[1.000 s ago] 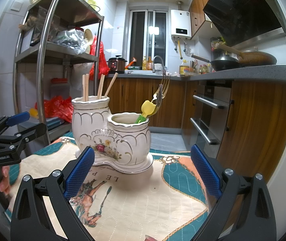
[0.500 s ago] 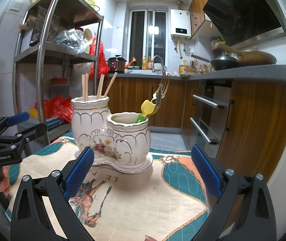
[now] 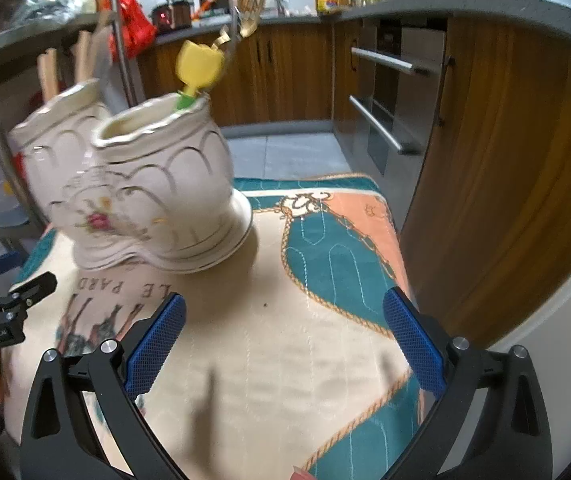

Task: Organize utensils

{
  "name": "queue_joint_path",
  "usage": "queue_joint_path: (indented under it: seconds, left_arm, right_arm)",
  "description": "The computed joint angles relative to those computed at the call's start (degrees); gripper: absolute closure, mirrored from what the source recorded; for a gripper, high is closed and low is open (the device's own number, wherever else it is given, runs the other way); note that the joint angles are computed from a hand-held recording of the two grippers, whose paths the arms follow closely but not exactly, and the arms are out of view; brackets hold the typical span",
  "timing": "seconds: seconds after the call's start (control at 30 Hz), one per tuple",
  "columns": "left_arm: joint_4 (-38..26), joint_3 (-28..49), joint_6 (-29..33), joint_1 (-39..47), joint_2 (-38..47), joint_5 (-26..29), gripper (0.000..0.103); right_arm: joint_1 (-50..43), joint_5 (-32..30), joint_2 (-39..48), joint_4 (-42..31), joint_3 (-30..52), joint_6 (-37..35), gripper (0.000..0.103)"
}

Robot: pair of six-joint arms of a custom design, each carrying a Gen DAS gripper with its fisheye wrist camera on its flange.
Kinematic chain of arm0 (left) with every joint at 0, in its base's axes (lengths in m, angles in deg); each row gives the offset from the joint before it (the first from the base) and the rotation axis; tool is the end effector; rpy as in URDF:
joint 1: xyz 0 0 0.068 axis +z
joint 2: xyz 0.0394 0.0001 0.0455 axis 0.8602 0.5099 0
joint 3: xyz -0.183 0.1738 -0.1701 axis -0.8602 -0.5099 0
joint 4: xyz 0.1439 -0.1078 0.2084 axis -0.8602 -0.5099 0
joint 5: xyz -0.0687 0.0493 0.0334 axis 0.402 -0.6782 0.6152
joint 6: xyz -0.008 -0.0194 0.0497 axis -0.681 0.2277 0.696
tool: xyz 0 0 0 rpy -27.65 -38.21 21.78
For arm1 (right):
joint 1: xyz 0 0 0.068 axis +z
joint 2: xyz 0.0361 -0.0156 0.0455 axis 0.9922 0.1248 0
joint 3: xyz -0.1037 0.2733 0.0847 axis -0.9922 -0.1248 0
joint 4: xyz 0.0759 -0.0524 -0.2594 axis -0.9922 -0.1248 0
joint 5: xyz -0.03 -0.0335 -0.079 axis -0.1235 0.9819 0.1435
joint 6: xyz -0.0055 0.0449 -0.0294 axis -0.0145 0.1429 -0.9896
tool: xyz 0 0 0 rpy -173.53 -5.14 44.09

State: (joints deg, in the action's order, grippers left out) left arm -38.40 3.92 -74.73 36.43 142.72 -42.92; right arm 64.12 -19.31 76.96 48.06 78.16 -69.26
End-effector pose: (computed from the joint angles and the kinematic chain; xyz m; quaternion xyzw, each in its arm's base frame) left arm 0.1816 -0.0668 0.0476 0.0340 0.9299 0.0086 0.3660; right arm 0.1703 -0.0452 0.0702 -0.0414 0.9241 0.0469 0.3770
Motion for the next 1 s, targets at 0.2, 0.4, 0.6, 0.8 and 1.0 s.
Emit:
queue_joint_path:
  seconds: [0.2,0.4,0.6,0.8,1.0]
  left_arm:
    - [-10.8,7.3,0.9,1.4,3.5,-0.3,0.004]
    - [-10.2,7.0,1.4,4.5,4.0,3.8,0.004]
    - [-9.5,6.8,2.0,5.4,4.5,4.6,0.004]
    - [-9.4,6.8,2.1,5.5,4.6,4.6,0.004]
    - [-9.0,6.7,2.3,5.7,4.8,4.7,0.004]
  right_arm:
    - [0.3,-0.3,6.6,1.7,2.3,-2.0,0.005]
    - [0.3,0.6,7.6,1.8,3.2,-0.2,0.005]
    - [-5.6,-5.1,8.4,0.1,4.6,-0.8,0.005]
    - [-11.9,-13.7,8.2,7.7,2.4,1.8,0.005]
    - [-17.1,-19.5,9.1,22.6,-2.7,1.2,0.005]
